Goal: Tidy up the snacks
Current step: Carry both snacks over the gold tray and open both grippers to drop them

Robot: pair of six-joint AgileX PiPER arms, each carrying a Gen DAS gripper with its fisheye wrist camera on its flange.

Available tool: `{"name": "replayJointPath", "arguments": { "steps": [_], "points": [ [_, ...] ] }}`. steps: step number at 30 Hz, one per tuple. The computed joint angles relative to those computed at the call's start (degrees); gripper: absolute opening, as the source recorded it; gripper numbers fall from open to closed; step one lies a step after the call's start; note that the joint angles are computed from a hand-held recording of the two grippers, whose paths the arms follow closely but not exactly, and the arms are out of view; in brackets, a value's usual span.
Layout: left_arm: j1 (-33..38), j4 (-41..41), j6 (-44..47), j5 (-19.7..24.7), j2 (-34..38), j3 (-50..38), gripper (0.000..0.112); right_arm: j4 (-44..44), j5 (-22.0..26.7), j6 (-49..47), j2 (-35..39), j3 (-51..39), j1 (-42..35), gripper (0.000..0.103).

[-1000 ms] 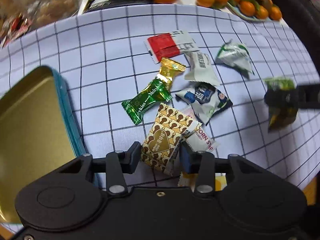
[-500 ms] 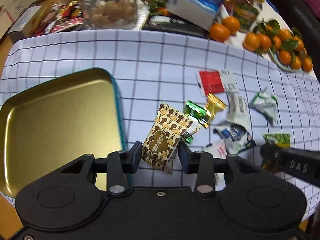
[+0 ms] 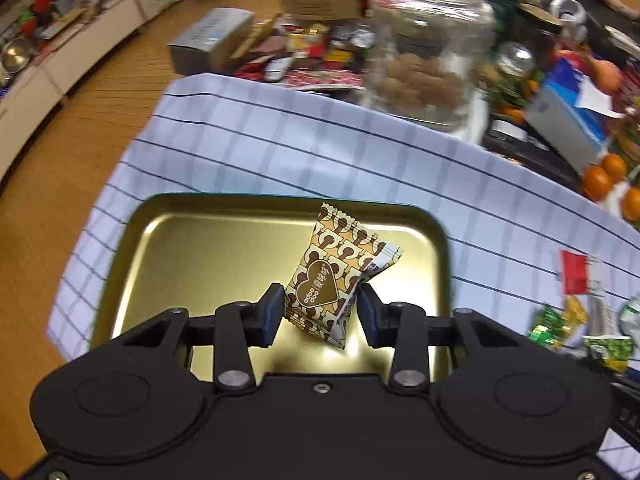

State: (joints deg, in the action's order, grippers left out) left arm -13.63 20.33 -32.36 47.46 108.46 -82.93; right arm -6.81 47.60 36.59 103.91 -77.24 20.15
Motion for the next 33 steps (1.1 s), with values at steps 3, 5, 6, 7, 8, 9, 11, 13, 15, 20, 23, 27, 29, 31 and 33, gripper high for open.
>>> {"name": "replayJointPath", "arguments": {
  "steps": [3, 5, 6, 7, 8, 9, 11, 13, 15, 20, 23, 27, 29, 31, 33],
  "points": [
    [1.7, 2.0, -0.8, 0.4, 0.8, 0.1, 0.048, -1.9, -0.2, 1.5, 2.4, -3.2, 2.9, 0.031],
    [3.1, 1.8, 0.1, 0.7, 1.1, 0.6, 0.048, -2.6, -0.1, 1.9, 4.1, -5.4, 4.6, 0.031],
    [3.6, 1.6, 0.5, 0.7, 1.3, 0.7, 0.048, -2.6, 0.1, 1.8, 5.2, -6.8, 5.5, 0.031],
    [4.1, 1.4, 1.2, 0.8, 1.6, 0.9, 0.048, -2.1, 0.2, 1.4, 6.0, -7.8, 6.1, 0.031],
    [4.5, 1.1, 1.9, 1.0, 1.9, 0.9, 0.048, -1.3, 0.2, 0.6, 6.7, -8.9, 6.6, 0.031],
    [5.1, 0.2, 2.9, 1.0, 2.2, 0.9, 0.048, -0.4, 0.2, -0.3, 7.7, -10.3, 7.3, 0.031],
    [6.8, -3.5, 6.8, 1.7, 2.5, 0.7, 0.048, 0.3, 0.3, -1.2, 9.0, -12.3, 8.6, 0.031],
    [7.9, -5.7, 9.4, 2.8, 2.8, 0.6, 0.048, 1.0, 0.1, -1.9, 10.4, -14.1, 10.0, 0.031],
    [8.1, -4.9, 9.9, 3.6, 3.1, 0.7, 0.048, 1.7, -0.1, -2.3, 11.5, -15.5, 11.1, 0.031],
    [9.7, -6.2, 12.9, 4.2, 3.2, 0.9, 0.048, 2.0, 0.4, -2.4, 13.7, -18.3, 13.0, 0.031],
    [10.3, -6.6, 14.0, 4.2, 3.1, 0.9, 0.049, 2.3, 0.8, -2.3, 14.8, -19.6, 13.5, 0.031],
    [10.7, -6.4, 14.7, 4.0, 3.0, 1.1, 0.050, 2.8, 0.2, -2.8, 15.3, -20.1, 13.8, 0.031],
    [10.8, -6.4, 15.0, 4.1, 2.9, 1.2, 0.050, 3.7, -0.5, -3.8, 15.1, -19.6, 13.6, 0.032],
    [10.7, -5.8, 14.8, 3.9, 2.9, 1.4, 0.050, 4.3, -1.0, -4.5, 15.0, -19.6, 13.7, 0.033],
    [10.7, -5.5, 14.9, 3.8, 2.9, 1.5, 0.050, 4.9, -1.7, -5.3, 14.9, -19.6, 13.8, 0.040]
  ]
}}
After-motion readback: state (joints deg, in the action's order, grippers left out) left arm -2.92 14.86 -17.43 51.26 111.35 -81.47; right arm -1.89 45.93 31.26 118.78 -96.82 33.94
